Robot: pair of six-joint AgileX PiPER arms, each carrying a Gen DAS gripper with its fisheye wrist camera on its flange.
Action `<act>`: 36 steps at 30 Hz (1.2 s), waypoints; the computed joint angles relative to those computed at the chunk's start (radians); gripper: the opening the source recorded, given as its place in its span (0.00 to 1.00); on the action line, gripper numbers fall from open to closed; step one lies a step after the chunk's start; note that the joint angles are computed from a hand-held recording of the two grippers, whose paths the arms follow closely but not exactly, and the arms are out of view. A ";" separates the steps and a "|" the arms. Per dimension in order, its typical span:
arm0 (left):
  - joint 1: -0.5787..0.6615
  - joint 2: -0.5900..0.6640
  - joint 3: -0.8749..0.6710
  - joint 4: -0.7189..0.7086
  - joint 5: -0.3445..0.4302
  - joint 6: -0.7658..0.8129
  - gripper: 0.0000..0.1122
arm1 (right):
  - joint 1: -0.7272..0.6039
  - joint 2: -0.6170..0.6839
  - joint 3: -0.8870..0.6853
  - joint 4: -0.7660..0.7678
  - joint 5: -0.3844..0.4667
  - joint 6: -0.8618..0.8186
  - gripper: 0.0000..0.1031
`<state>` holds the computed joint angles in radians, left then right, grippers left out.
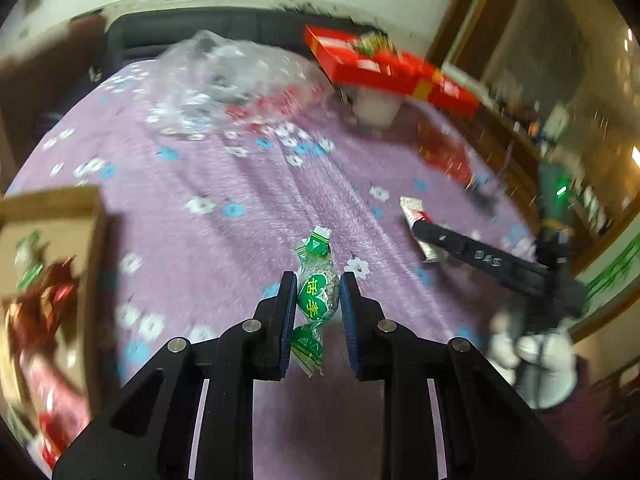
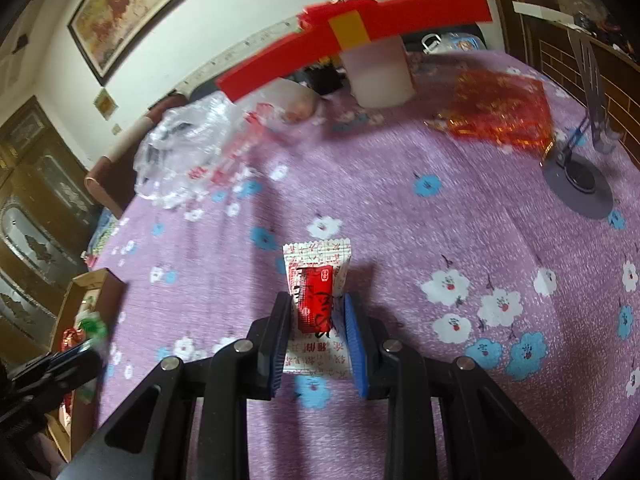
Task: Organize snacks
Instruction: 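Carry both snacks over the box and open both tools to release them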
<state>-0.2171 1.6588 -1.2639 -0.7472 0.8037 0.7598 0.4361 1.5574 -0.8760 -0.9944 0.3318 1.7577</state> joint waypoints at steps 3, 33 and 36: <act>0.125 -0.086 0.078 -0.086 0.038 0.083 0.19 | 0.035 -0.014 0.011 -0.129 0.021 0.126 0.29; 0.842 0.051 0.066 -0.257 0.288 0.344 0.19 | 0.475 0.416 -0.796 0.282 0.364 -0.474 0.29; 0.844 0.076 0.052 -0.252 0.280 0.339 0.19 | 0.477 0.514 -0.934 0.398 0.373 -0.584 0.29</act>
<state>0.6272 1.7343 -1.2116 -0.9993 1.0841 1.0987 0.9126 2.0718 -1.8097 -0.5963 0.7051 1.1736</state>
